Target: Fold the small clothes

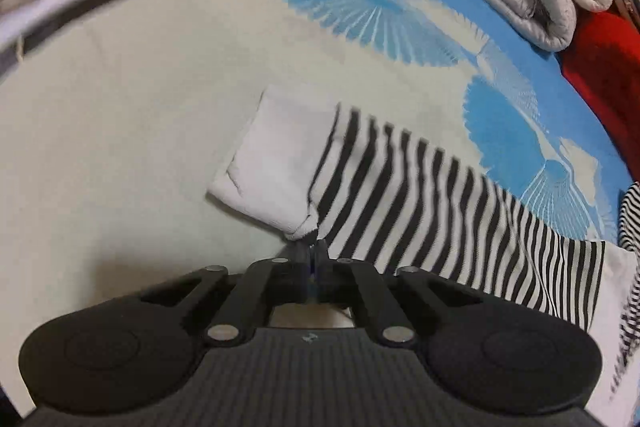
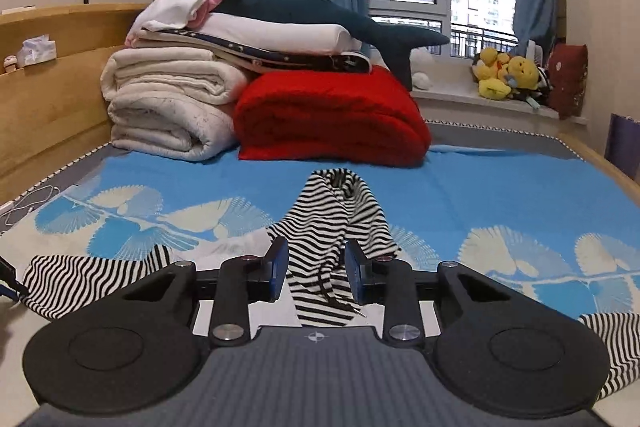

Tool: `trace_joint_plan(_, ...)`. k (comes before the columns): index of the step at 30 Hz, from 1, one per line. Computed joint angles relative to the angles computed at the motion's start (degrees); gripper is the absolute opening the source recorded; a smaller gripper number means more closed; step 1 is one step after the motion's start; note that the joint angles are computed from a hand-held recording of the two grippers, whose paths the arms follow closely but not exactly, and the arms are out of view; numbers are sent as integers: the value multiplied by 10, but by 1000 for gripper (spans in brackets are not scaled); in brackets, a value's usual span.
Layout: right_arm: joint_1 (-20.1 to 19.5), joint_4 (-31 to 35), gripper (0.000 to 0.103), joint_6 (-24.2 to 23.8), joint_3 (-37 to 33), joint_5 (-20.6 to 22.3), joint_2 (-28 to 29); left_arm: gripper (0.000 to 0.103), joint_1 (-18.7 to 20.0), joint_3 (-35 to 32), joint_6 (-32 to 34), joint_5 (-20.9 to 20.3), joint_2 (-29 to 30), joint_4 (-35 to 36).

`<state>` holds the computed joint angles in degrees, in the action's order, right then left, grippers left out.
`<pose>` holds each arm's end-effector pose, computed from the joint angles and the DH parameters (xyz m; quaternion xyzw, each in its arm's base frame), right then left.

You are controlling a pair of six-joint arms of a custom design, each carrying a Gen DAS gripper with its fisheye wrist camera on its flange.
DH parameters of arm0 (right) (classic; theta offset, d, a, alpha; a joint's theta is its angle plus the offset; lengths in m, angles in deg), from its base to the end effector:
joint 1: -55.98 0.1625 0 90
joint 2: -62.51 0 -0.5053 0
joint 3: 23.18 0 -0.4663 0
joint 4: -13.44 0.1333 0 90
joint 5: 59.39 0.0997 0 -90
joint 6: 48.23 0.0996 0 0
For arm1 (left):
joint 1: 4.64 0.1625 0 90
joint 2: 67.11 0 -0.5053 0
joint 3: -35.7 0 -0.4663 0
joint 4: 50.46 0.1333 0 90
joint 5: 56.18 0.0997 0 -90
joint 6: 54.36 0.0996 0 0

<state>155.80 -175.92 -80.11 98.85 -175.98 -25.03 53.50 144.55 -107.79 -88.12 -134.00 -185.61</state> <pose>0.1776 -0.5061 0.4557 0.1771 -0.8115 0.4752 0.2904 -0.1568 -0.6650 0.2684 -0.1768 0.8561 -0.3465 0.3403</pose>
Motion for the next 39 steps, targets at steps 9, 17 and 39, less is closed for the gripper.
trace_joint_plan(9,-10,67,5,82,4,-50,-25,0,-152,-3,413,-24,132,-466)
trace_joint_plan(17,-37,116,23,181,0,-86,-30,13,-189,-43,463,-272,219,-467)
trace_joint_plan(39,-179,397,32,595,-69,-52,5,15,-102,-118,325,-109,225,-294)
